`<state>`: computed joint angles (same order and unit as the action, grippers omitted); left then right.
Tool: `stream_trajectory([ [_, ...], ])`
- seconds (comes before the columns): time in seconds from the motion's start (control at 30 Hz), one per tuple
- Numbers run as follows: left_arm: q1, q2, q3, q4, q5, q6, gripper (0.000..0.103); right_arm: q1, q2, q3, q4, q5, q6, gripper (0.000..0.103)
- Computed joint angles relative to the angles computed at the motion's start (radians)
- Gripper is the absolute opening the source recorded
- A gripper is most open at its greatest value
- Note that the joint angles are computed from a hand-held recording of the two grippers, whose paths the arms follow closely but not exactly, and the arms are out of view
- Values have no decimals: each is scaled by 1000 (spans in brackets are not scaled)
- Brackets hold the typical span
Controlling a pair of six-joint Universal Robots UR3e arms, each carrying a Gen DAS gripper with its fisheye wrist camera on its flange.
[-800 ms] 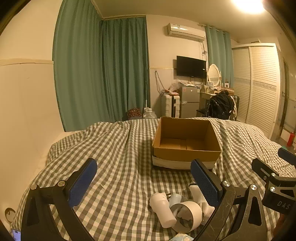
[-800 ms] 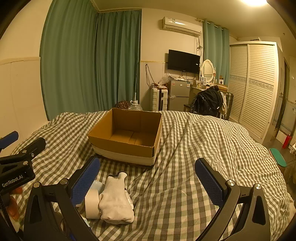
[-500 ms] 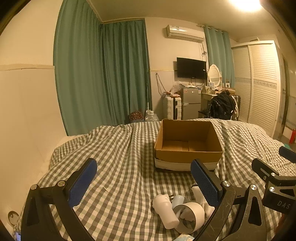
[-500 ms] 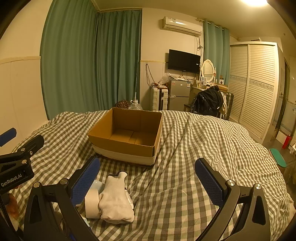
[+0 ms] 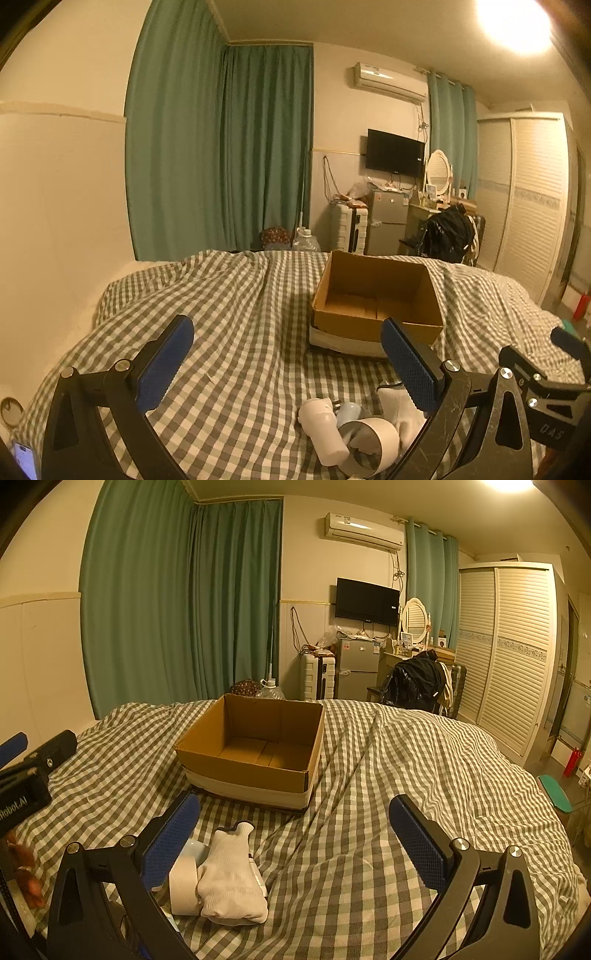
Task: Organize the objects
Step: 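Move both tools toward the white items beside the cardboard box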
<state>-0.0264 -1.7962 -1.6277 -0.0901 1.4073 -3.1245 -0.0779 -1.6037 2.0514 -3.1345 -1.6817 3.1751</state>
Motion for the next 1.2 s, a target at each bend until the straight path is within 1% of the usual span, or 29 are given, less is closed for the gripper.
stream_trajectory([
  [0.07, 14, 6, 1, -18, -28, -15, 103, 0, 0, 2, 0, 1, 0, 103],
  [0.13, 19, 11, 5, -39, -44, -4, 103, -1, 1, -1, 4, 2, -2, 103],
  [0.2, 10, 11, 21, -67, -32, 40, 103, 2, 3, -5, 6, -1, -2, 103],
  [0.27, -11, 7, 31, -73, -1, 77, 103, 6, 5, -8, 11, -3, -2, 103],
  [0.47, 1, 15, 34, -107, -37, 83, 103, 15, -3, -19, 30, 0, -10, 103],
  [0.63, -7, 26, 21, -98, -32, 102, 103, 17, -13, -28, 51, 10, -19, 103],
  [0.87, -14, 13, 50, -158, -35, 132, 103, 19, -19, -45, 83, 23, -32, 103],
  [1.03, -25, -33, 98, -237, -26, 153, 103, 4, 9, -82, 162, 57, -36, 103],
  [1.2, -58, -123, 173, -335, 30, 185, 103, -2, 84, -136, 269, 94, -45, 103],
])
